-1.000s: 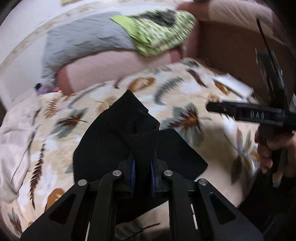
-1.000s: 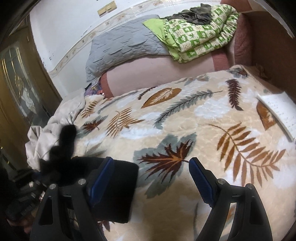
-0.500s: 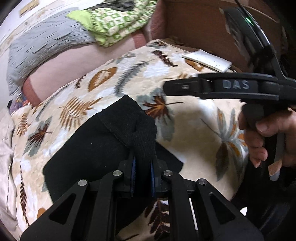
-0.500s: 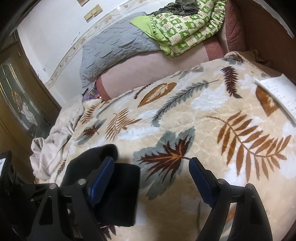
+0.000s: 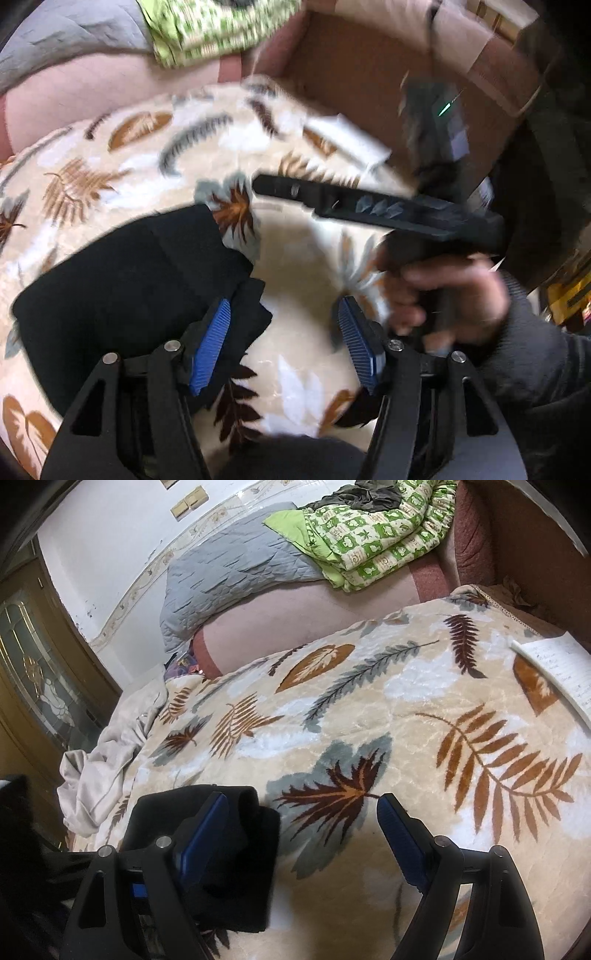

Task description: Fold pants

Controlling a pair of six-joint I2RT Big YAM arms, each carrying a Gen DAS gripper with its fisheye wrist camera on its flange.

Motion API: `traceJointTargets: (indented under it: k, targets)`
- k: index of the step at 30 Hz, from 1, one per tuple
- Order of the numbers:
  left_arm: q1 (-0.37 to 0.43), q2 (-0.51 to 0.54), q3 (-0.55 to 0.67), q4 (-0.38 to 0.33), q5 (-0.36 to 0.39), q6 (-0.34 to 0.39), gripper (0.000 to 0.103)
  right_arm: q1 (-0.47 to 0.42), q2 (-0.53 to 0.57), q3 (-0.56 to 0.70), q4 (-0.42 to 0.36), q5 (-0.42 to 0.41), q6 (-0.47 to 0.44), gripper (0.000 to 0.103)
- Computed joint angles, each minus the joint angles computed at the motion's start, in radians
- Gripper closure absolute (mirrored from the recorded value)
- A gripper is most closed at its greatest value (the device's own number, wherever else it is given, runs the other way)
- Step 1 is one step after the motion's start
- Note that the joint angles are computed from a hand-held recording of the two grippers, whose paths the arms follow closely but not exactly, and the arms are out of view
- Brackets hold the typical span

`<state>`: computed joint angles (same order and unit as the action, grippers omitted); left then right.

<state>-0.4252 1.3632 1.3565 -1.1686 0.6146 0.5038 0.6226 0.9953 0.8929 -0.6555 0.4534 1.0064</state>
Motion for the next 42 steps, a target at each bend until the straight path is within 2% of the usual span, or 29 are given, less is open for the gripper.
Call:
traceJointTargets:
  k: [2,3,5,6,8,10,12,13,15,17,18,20,23,26,27,28,29,30,31,32,34,35,37,39,41,42]
  targets:
    - [0.055,-0.038,-0.023,0.025,0.012,-0.004,0.043,0.013,-0.009,-0.001,0.01,0.027,-0.018,0.019]
    - [0.09,-0.061,-0.045,0.055,-0.005,-0.01,0.042,0.021,-0.011,0.0,0.018,0.039,-0.036,0.019]
    - [0.14,-0.099,-0.098,0.148,-0.093,-0.043,0.042,0.054,-0.008,0.011,0.05,0.056,-0.131,0.02]
    - [0.161,-0.102,-0.113,0.172,-0.121,-0.066,0.043,0.068,-0.005,0.012,0.083,0.036,-0.186,0.02]
    - [0.204,-0.096,-0.127,0.192,-0.111,-0.12,0.046,0.095,0.01,0.017,0.169,-0.066,-0.31,0.02]
    - [0.229,-0.107,-0.151,0.223,-0.065,-0.164,0.07,0.131,0.047,0.044,0.192,-0.106,-0.421,0.02]
    - [0.225,-0.113,-0.169,0.243,-0.049,-0.198,0.084,0.152,0.105,0.08,0.2,-0.189,-0.521,0.023]
    - [0.216,-0.11,-0.174,0.26,-0.066,-0.212,0.086,0.154,0.132,0.098,0.187,-0.222,-0.544,0.025]
    - [0.199,-0.089,-0.178,0.263,-0.118,-0.23,0.086,0.142,0.198,0.143,0.094,-0.252,-0.54,0.025]
    - [0.195,-0.043,-0.167,0.232,-0.15,-0.221,0.086,0.106,0.253,0.166,0.001,-0.322,-0.49,0.025]
    - [0.185,-0.014,-0.163,0.217,-0.171,-0.224,0.088,0.095,0.263,0.168,-0.01,-0.341,-0.475,0.025]
    - [0.191,-0.009,-0.189,0.261,-0.147,-0.256,0.088,0.09,0.267,0.162,-0.001,-0.35,-0.469,0.024]
    - [0.197,-0.007,-0.203,0.286,-0.122,-0.276,0.088,0.104,0.31,0.194,-0.048,-0.317,-0.483,0.022]
    - [0.215,0.004,-0.163,0.228,-0.077,-0.27,0.088,0.106,0.298,0.189,-0.037,-0.319,-0.48,0.022]
    - [0.234,0.0,-0.143,0.214,-0.042,-0.279,0.088,0.097,0.268,0.167,-0.002,-0.347,-0.465,0.022]
    - [0.247,-0.011,-0.132,0.229,-0.024,-0.292,0.088,0.082,0.238,0.15,0.031,-0.378,-0.446,0.025]
    - [0.259,-0.022,-0.124,0.257,-0.012,-0.308,0.087,0.066,0.184,0.11,0.104,-0.402,-0.419,0.026]
    - [0.27,-0.024,-0.11,0.283,-0.003,-0.327,0.081,0.062,0.146,0.082,0.161,-0.379,-0.408,0.026]
    - [0.273,-0.015,-0.092,0.304,-0.005,-0.353,0.075,0.064,0.114,0.061,0.21,-0.305,-0.404,0.023]
    - [0.27,0.0,-0.073,0.305,-0.016,-0.37,0.074,0.069,0.1,0.054,0.236,-0.207,-0.413,0.023]
    - [0.246,0.047,-0.022,0.283,-0.041,-0.387,0.074,0.067,0.135,0.087,0.197,-0.078,-0.448,0.023]
    - [0.232,0.063,-0.01,0.289,-0.053,-0.4,0.074,0.053,0.171,0.112,0.171,-0.081,-0.469,0.027]
    - [0.207,0.097,0.012,0.298,-0.07,-0.431,0.074,0.024,0.226,0.14,0.181,-0.167,-0.515,0.033]
    - [0.181,0.141,0.031,0.285,-0.118,-0.447,0.074,0.009,0.28,0.168,0.162,-0.22,-0.545,0.032]
    - [0.159,0.198,0.056,0.228,-0.184,-0.45,0.074,-0.025,0.35,0.194,0.078,-0.338,-0.513,0.032]
    - [0.157,0.201,0.051,0.24,-0.188,-0.449,0.074,-0.028,0.353,0.183,0.095,-0.337,-0.513,0.032]
